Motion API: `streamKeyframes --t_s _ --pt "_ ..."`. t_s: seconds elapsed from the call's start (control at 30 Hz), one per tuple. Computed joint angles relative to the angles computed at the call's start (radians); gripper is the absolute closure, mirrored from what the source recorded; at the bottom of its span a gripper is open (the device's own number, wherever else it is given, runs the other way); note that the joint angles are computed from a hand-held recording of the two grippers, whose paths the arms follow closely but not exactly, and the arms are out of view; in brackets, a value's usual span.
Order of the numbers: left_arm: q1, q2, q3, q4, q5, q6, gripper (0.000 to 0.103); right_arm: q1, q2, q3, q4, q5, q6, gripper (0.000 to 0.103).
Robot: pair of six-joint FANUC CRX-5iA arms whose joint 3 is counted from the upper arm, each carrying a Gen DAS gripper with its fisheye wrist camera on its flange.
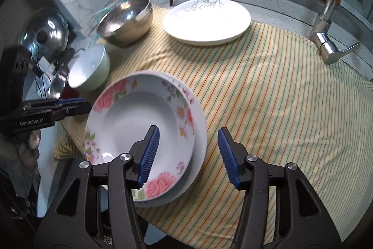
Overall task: Organize plates and bowls
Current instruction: 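Open the right gripper and pull it back from the stack, then grasp the rim of the white leaf-pattern plate with the right gripper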
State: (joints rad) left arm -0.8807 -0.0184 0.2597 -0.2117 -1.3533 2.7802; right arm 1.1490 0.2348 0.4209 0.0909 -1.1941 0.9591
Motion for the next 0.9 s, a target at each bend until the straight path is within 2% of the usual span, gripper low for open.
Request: streamKeyframes --t_s 0.13,0.43,0.67,0.9 --pt "0.026 -0.015 -0.01 0.015 0.048 -0.005 0.081 -0.036 0.002 0.019 0.0 0.028 -0.019 0.041" --pt "0.091 0.048 0.069 0.002 0.063 -0.075 0.081 -0.141 0.093 0.159 -0.024 0.021 0.038 0.041" --pt "0.148 0.107 0.11 0.022 0.104 -0.083 0.077 -0.207 0.247 0.371 -0.042 -0.06 0.128 0.041" --pt "0.198 0.172 0.144 0.055 0.117 -0.08 0.077 -0.256 0.453 0.688 -0.11 -0.192 0.202 0.041"
